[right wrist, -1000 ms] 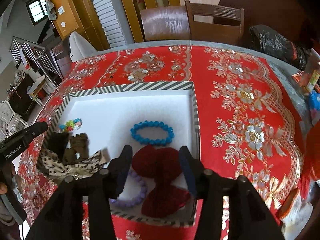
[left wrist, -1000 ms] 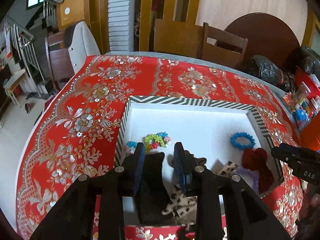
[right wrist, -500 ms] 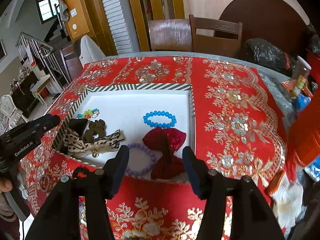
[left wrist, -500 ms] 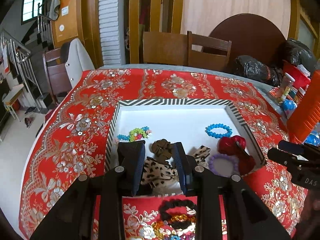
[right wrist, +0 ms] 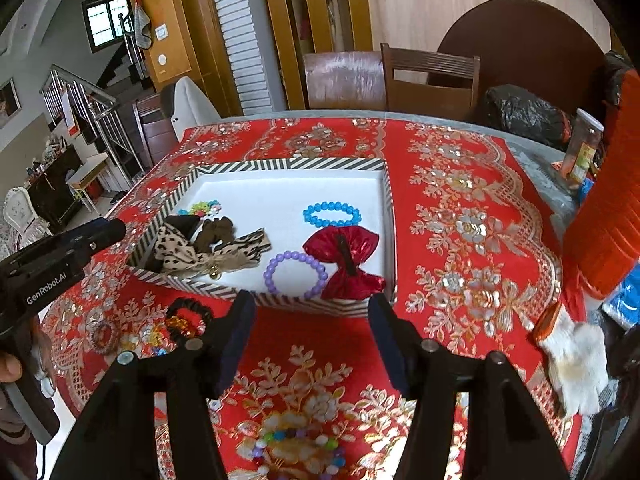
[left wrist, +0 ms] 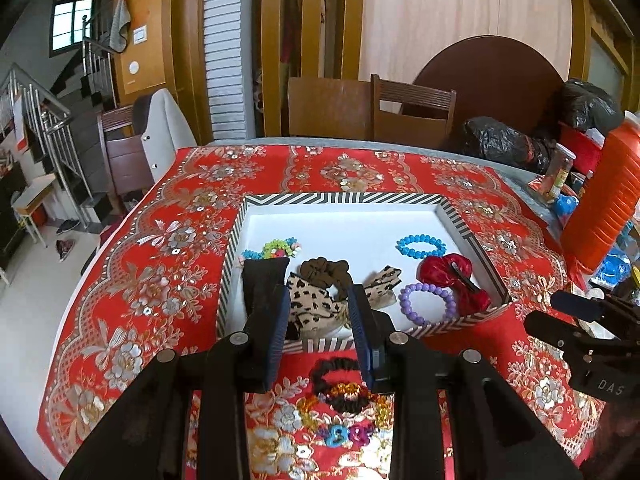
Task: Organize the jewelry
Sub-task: 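Withdraw both open tools from the tray toward the remaining jewelry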
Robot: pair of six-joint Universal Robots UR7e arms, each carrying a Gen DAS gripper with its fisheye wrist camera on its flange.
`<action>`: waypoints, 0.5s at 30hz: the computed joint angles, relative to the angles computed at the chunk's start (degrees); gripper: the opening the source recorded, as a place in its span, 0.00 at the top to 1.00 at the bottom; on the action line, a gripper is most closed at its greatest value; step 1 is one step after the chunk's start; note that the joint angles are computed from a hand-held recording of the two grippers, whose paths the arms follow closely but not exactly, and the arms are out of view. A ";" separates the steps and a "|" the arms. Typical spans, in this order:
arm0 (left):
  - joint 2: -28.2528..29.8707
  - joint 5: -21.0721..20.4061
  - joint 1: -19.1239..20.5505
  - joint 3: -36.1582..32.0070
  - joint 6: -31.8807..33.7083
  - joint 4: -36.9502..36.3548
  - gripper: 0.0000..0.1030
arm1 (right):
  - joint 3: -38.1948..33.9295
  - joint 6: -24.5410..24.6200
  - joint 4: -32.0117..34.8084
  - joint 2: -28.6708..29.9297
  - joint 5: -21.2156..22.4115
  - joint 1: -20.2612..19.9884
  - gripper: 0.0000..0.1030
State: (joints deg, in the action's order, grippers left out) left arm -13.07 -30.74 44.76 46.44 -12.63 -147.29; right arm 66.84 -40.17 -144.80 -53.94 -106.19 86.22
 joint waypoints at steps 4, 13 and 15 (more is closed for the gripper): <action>-0.66 1.77 -0.66 2.05 -0.15 -1.26 0.75 | 1.88 0.26 -1.08 -0.97 0.26 -0.03 0.39; -1.41 2.66 -1.27 4.43 -0.67 -2.49 0.75 | 4.86 -0.47 -2.29 -2.44 0.42 0.02 0.38; -1.43 2.65 -1.33 4.56 -0.65 -2.61 0.75 | 5.07 -0.47 -2.17 -2.59 0.30 0.00 0.38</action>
State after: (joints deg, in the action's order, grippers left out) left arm -14.49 -28.09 43.43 51.01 -13.28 -149.90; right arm 71.91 -40.65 -146.97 -56.53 -105.89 86.22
